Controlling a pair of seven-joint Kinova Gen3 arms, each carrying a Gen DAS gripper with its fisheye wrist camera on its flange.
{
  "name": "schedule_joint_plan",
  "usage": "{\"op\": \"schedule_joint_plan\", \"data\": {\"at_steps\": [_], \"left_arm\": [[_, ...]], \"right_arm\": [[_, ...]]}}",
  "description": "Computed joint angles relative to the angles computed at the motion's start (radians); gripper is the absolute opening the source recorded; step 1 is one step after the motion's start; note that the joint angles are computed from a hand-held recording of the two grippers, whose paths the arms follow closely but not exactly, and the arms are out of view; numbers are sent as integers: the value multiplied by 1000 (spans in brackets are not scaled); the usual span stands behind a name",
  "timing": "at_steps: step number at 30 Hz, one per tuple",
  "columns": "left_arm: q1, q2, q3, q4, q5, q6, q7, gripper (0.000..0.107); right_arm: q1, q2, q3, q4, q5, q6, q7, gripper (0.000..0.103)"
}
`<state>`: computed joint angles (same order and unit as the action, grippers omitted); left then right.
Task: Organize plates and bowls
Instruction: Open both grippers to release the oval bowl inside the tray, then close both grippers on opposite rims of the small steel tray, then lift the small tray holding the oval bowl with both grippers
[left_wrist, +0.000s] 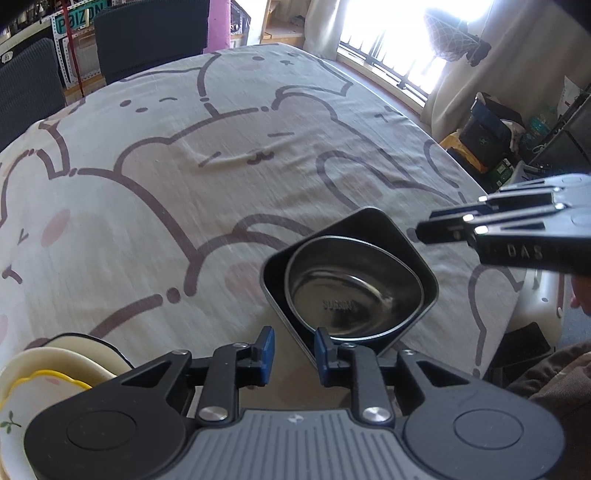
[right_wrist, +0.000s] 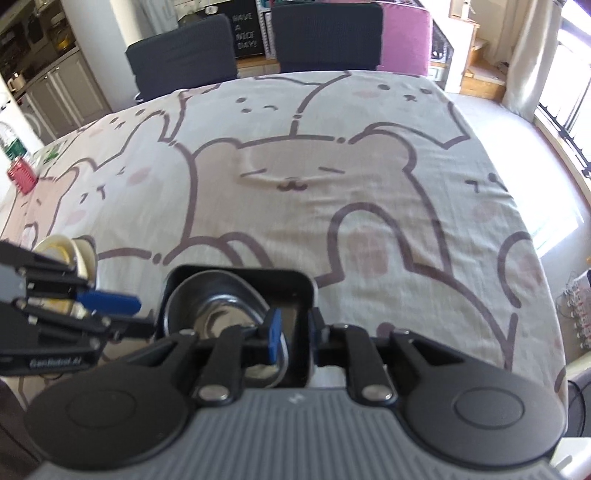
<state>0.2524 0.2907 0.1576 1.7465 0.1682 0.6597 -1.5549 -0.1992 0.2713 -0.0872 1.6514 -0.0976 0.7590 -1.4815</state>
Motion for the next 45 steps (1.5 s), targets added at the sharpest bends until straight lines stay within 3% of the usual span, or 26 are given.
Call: {"op": "schedule_joint_plan", "data": {"at_steps": [7, 19, 32, 36, 45], "left_arm": [[19, 14, 0, 5, -10, -3, 21, 26], [33, 31, -7, 15, -31, -37, 76, 26], [-18, 40, 8, 47, 53, -100, 97, 25], [-24, 24, 7, 92, 89, -165, 140, 18], [-76, 16, 49, 146, 176, -242, 134, 16]], "right_arm": [[23, 24, -3, -14, -25, 20, 32, 22], [-14, 72, 16, -39, 53, 62, 0, 19], [106, 97, -29, -14, -120, 36, 203, 10], [133, 98, -39, 3, -167, 15, 260, 8], [139, 109, -41, 32, -203, -25, 309, 8]]}}
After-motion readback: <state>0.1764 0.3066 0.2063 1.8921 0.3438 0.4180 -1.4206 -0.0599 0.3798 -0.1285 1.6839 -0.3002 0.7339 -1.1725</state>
